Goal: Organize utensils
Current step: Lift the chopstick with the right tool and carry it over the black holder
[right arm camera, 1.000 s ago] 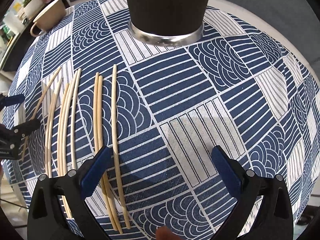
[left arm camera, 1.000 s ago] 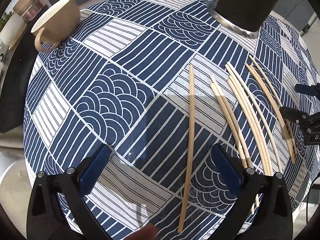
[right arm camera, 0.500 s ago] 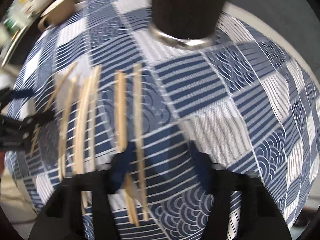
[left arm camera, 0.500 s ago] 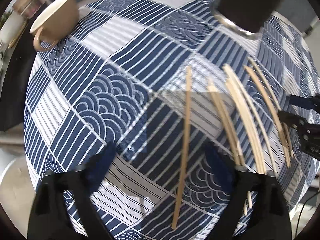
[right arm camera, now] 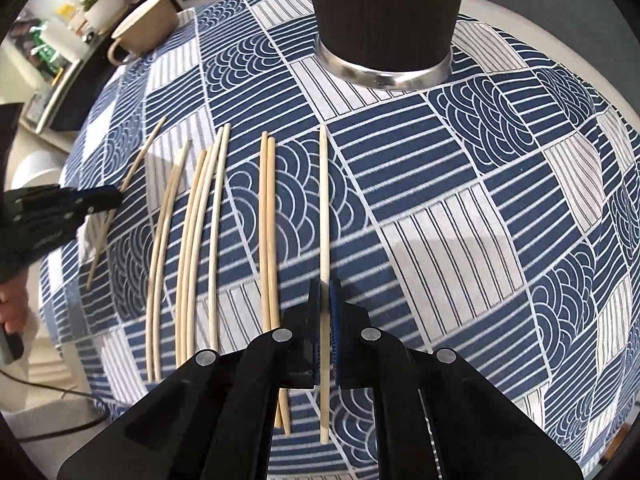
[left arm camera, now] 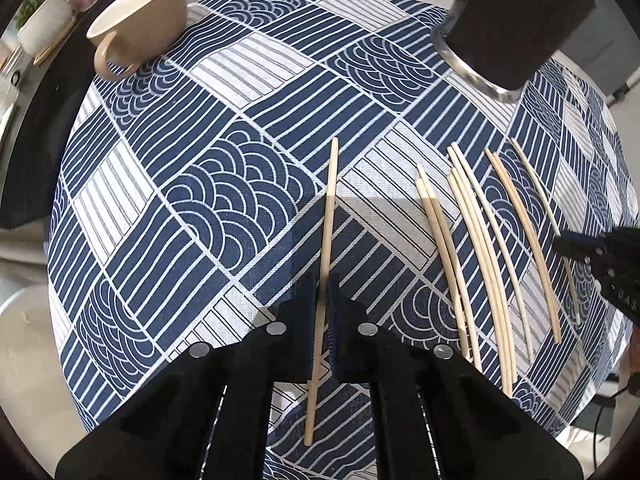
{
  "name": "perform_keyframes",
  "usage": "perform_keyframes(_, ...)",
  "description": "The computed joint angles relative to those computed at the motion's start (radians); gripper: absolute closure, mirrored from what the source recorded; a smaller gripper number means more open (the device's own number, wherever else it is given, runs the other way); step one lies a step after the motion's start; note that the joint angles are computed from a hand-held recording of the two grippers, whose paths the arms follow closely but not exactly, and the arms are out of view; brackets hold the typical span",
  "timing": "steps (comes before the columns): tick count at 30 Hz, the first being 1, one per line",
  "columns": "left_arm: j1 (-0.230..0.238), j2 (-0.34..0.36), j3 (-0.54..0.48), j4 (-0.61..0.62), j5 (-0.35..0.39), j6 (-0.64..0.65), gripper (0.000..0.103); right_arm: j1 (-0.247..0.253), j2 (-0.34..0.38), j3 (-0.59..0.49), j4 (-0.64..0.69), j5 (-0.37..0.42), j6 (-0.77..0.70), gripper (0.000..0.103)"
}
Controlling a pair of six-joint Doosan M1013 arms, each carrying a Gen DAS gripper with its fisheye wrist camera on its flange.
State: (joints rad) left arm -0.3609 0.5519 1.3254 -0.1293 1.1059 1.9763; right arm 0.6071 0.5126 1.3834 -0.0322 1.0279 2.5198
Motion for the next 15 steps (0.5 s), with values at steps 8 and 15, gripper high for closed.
perform_keyframes(8,0.025,-0.033,0.028,0.031,-0.008,-0.087,0.099,-0.006,-0.121,0.133,-0.018,-0.113,0.007,0.098)
perform_keyframes(15,0.016,-0.082,0.065,0.081,-0.054,-0.172,0.099,-0.016,-0.172,0.154,-0.064,-0.172,-0.017,0.098)
